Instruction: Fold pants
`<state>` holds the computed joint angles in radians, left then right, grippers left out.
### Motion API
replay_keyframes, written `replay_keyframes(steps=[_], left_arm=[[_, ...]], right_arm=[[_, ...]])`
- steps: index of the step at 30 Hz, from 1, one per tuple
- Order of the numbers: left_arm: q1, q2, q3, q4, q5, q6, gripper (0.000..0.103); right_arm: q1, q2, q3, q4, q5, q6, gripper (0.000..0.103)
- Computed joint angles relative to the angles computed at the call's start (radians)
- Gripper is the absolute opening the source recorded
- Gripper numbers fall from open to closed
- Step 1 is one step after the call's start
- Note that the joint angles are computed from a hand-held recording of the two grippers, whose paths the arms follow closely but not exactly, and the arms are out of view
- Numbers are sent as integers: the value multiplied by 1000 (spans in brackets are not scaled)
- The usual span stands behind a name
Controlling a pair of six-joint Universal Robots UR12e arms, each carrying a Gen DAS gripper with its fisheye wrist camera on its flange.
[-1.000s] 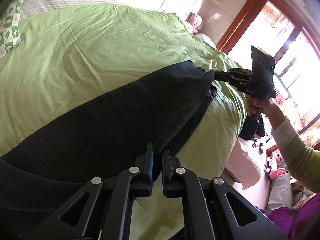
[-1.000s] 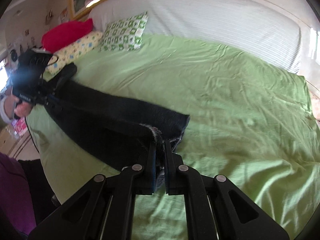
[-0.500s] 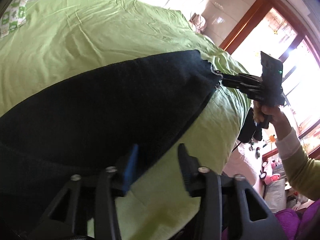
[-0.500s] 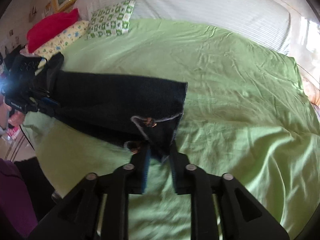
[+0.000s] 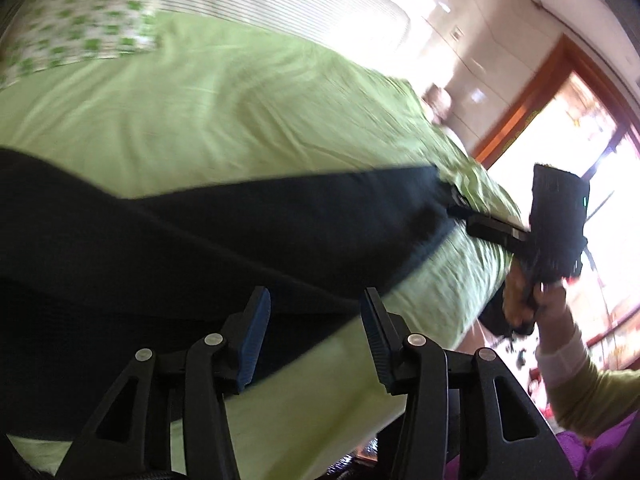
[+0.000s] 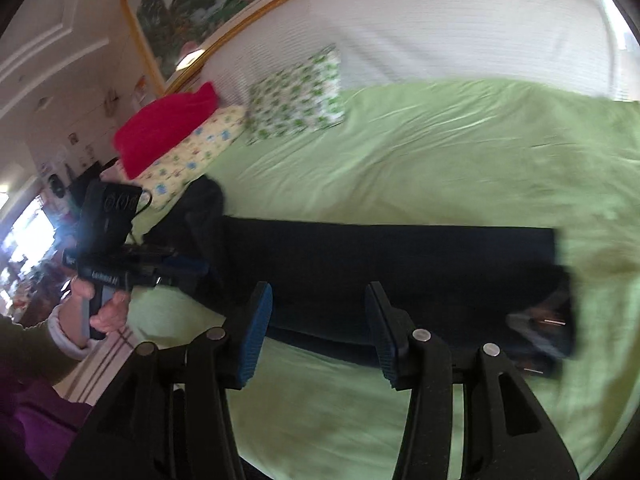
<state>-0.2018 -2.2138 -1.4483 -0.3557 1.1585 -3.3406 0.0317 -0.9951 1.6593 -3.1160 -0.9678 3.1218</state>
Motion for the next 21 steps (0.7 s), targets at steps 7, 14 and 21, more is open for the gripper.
replay_keyframes(steps=[7,14,21], left_arm=[[62,63,-95,86,88,-97,56],[109,99,-143,111,164,-131,57],[152,108,-142,90,196,-139,62]], right_arm=[[64,86,-136,86,80,25,50],[100,133,-234,187,121,-12,50],[122,176,-317,251,134,-10,50]])
